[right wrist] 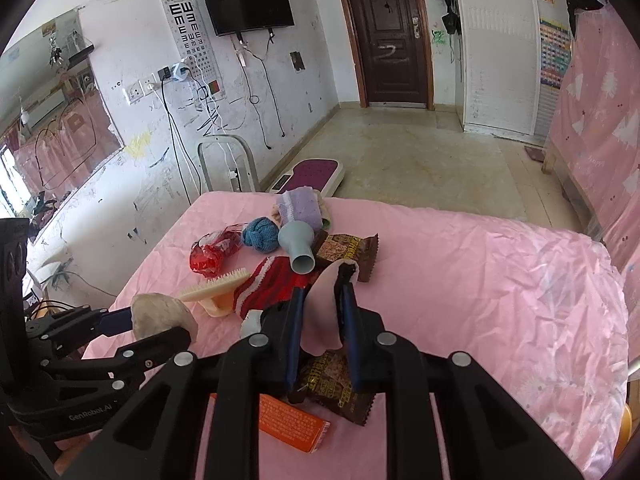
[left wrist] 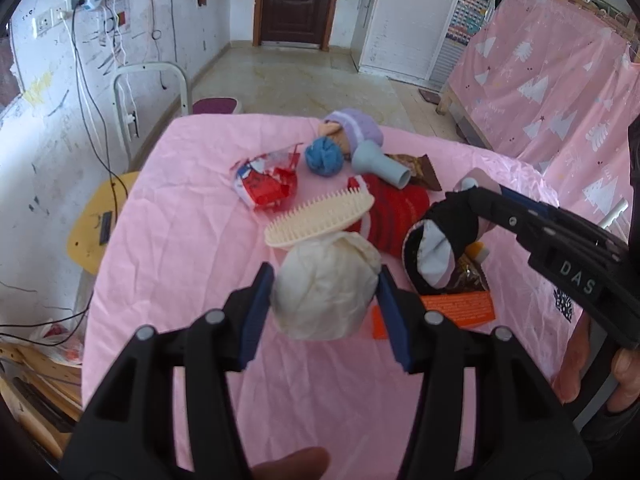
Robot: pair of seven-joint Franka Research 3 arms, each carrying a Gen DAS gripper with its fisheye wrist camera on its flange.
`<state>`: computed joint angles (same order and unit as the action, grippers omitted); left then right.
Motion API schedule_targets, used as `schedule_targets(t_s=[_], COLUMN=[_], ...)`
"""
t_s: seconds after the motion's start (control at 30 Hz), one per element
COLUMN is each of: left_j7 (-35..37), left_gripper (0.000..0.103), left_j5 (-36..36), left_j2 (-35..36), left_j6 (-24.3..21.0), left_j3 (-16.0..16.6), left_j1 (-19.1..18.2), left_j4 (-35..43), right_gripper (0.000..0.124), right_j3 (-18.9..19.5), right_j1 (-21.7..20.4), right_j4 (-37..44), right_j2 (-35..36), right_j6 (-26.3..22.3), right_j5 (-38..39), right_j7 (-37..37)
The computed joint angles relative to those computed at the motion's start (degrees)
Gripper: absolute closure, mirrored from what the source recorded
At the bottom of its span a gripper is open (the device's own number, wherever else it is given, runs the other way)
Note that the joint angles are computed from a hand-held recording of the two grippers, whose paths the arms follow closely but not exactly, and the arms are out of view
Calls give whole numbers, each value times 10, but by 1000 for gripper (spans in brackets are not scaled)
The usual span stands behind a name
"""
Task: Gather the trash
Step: 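Grasp the white tissue ball with the left tool while the right tool grasps a black-and-white item, then carry both items to the orange bin and open both tools over it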
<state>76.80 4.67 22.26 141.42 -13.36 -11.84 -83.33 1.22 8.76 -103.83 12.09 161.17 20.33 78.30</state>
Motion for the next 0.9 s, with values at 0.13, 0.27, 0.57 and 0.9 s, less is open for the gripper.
schedule_targets(t_s=[0.13, 0.27, 0.57, 0.9], left_j7=[-10, -15, -3, 28], left_gripper=[53, 53, 53, 53], left_j5=[11, 18, 35, 40], left_j2=[-9, -22, -32, 6], left_j6=[5, 17, 27, -1], left_j3=[4, 3, -9, -25], left_j1=[-4, -7, -31, -73], left_j4=[-5, -16, -5, 64], right_gripper=[117, 117, 117, 117], right_j3=[2, 6, -9, -65], right_j1=[-1, -7, -12, -16], right_j4=[-21, -52, -145, -255], right_j2=[-20, -49, -138, -230], right_j6=[23, 52, 123, 202], right_j5=[10, 39, 109, 115], right_j7=[-6, -27, -69, -58])
